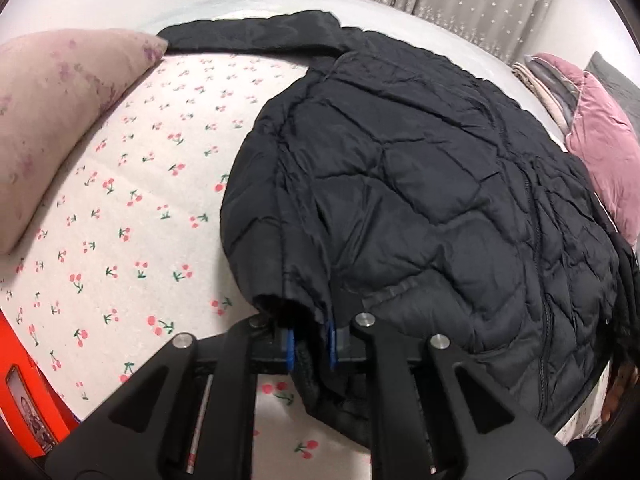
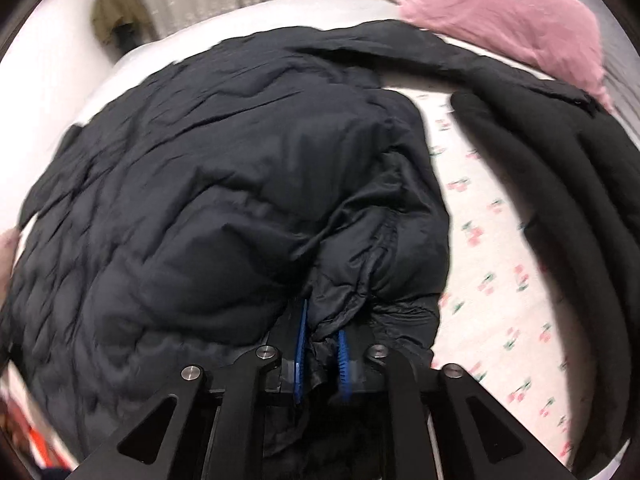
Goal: Fold large clothes
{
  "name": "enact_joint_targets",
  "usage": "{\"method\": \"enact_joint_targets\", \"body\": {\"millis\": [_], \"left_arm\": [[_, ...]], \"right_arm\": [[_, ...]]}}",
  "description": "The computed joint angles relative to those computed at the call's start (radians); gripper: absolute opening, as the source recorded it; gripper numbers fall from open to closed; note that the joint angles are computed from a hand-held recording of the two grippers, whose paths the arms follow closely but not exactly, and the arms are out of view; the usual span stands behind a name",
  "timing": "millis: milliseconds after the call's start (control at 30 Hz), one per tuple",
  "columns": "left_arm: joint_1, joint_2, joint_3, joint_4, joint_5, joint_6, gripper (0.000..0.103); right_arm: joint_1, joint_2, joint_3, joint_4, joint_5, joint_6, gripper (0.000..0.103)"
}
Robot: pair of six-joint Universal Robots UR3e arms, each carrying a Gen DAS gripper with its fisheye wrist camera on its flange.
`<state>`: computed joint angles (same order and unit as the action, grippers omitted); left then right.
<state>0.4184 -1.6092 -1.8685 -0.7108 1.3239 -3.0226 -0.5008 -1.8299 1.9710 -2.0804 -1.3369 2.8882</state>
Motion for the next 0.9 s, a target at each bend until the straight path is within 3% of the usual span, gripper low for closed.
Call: {"method": "enact_joint_targets", "body": {"millis": [100,167,233,300,333,400,433,500,567,667,767,900], "left_arm": [[0.045,0.059,-0.050,-0.050,-0.044,0.013,0.029],[0.102,0.138,-0.097,-0.056,-0.115,0.037,0.035],[0.125,0.196,-0.125,-0.010,-0.118,0.007,0.054],[0.139,0.228,-0.138,0.041,-0.126,-0.027,0.067],[0.128,0.225,-0.123,0.073,-0.116,-0.050,0.073],[0.085,0.173,-0.060,0.081,-0.101,-0.071,0.076],[0.064,0.139,-0.016,0.061,-0.096,-0.082,0.076],[0.006,0.024,0.148,-0.044,-0.098,-0.142,0.076],[-0.045,-0.070,0.264,-0.069,-0.101,-0.193,0.076],[-0.133,-0.186,0.379,-0.038,-0.008,-0.248,0.076],[-0.125,-0.212,0.315,0.022,0.016,-0.217,0.076],[-0.037,-0.175,0.210,0.052,-0.036,-0.219,0.076]], "right_arm": [[-0.107,-0.110,0.056,0.109,0.087,-0.106,0.024],[-0.225,-0.200,0.049,0.259,0.145,-0.207,0.030],[-0.363,-0.277,0.029,0.396,0.241,-0.318,0.033],[-0.395,-0.312,0.004,0.416,0.275,-0.337,0.036],[-0.364,-0.284,-0.043,0.396,0.263,-0.310,0.040],[-0.313,-0.238,-0.107,0.328,0.287,-0.266,0.065],[-0.275,-0.192,-0.147,0.297,0.310,-0.234,0.078],[-0.126,-0.051,-0.224,0.151,0.285,-0.130,0.079],[0.060,0.145,-0.370,0.104,0.295,-0.118,0.079],[0.279,0.412,-0.646,0.122,0.228,-0.091,0.079],[0.450,0.699,-0.960,0.161,0.194,-0.061,0.078],[0.531,1.016,-1.379,0.257,0.202,-0.031,0.075]]}}
